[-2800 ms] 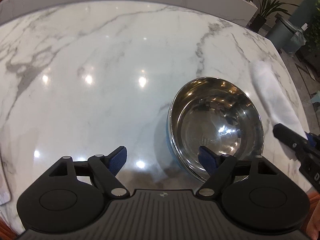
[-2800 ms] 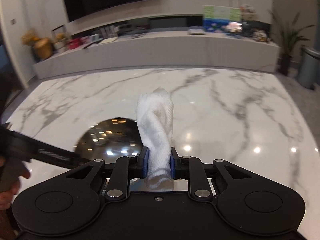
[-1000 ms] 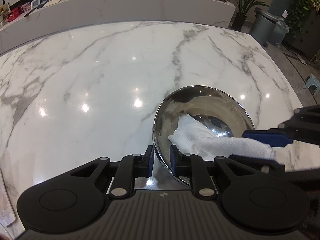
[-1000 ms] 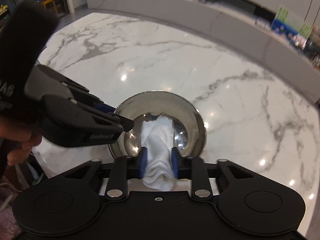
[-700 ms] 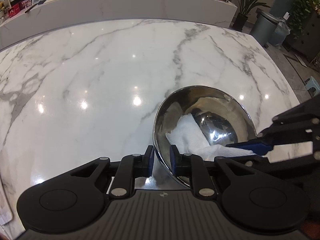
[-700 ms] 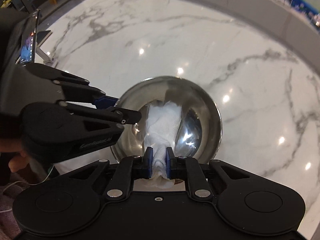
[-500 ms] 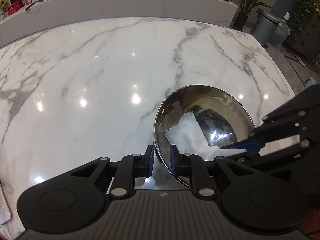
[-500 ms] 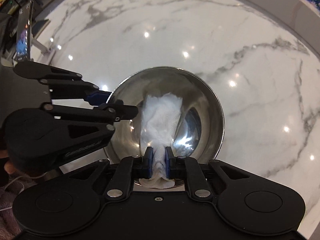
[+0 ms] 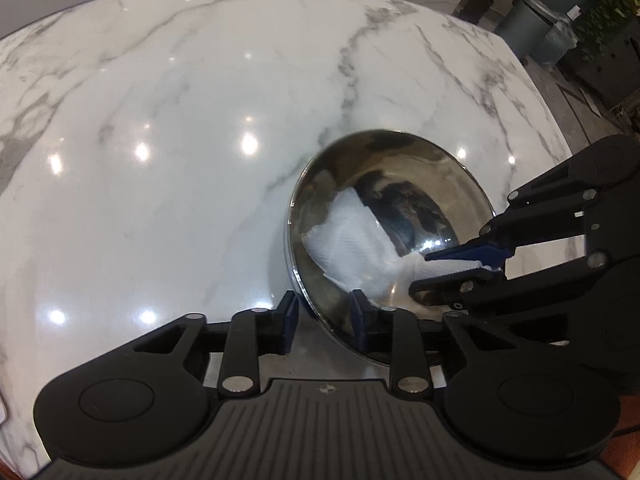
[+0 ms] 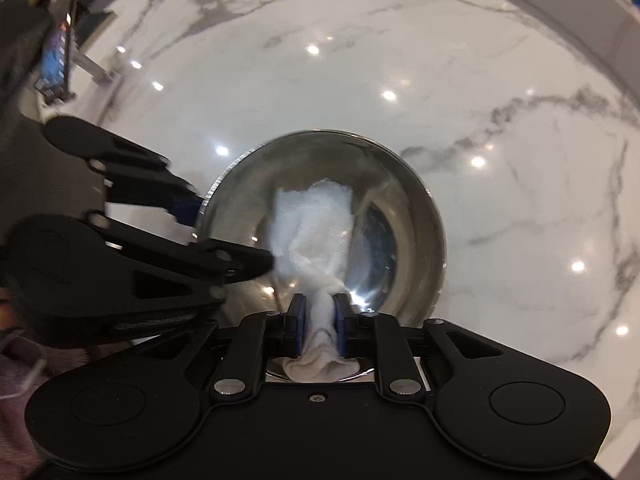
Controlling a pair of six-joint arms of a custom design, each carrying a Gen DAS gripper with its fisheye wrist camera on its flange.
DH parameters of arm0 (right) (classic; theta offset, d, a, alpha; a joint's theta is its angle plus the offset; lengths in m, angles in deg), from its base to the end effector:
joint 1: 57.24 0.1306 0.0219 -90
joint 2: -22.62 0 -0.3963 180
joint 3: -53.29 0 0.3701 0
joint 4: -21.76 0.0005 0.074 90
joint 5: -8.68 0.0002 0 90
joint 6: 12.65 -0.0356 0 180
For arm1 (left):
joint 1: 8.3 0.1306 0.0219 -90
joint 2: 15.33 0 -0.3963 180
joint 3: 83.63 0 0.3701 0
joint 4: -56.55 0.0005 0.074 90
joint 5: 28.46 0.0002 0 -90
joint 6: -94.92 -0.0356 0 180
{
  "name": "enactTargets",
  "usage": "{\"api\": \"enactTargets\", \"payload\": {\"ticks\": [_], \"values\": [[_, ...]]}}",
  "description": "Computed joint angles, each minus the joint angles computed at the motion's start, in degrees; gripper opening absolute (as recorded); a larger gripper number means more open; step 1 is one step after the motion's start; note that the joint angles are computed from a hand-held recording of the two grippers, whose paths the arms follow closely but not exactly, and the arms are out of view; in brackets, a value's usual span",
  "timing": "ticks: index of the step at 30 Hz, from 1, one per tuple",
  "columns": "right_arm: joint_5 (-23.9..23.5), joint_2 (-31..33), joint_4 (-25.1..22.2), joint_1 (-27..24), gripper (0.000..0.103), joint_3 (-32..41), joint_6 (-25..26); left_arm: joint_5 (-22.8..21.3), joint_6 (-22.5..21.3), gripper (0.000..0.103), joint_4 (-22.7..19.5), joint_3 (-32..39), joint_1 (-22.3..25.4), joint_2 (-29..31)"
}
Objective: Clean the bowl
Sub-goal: 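Wipe the bowl interior with the cloth in the right gripper while the left gripper holds the bowl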
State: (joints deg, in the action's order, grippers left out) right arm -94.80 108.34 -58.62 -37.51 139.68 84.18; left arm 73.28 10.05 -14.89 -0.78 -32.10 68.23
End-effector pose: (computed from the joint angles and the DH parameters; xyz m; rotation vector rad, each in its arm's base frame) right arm 0.3566 0.1362 0.4232 -0.7122 2.8799 0.3784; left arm 0.3452 -0.1607 0.4161 0.5103 2.8193 -0.3976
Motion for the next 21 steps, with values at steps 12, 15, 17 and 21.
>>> {"api": "enactTargets", "payload": {"ticks": [12,15,17,21], "values": [[6.5,2.0,-3.7,4.2,0.010,2.6,6.8,-6.0,-4.0,0.017,-0.2,1.2,-2.3,0.2],[12.3,1.7,-3.7,7.2,0.010,2.7,12.0,-6.7,-5.2,0.016,-0.3,1.5,-2.4,0.3],[16.9,1.3,-3.1,9.0,0.010,2.2,15.6,-6.8,-6.0,0.016,-0.4,1.7,-2.4,0.3],[23.1,-0.1,-0.4,10.9,0.009,0.3,21.4,-6.9,-6.5,0.016,-0.4,1.7,-2.3,0.3]]}}
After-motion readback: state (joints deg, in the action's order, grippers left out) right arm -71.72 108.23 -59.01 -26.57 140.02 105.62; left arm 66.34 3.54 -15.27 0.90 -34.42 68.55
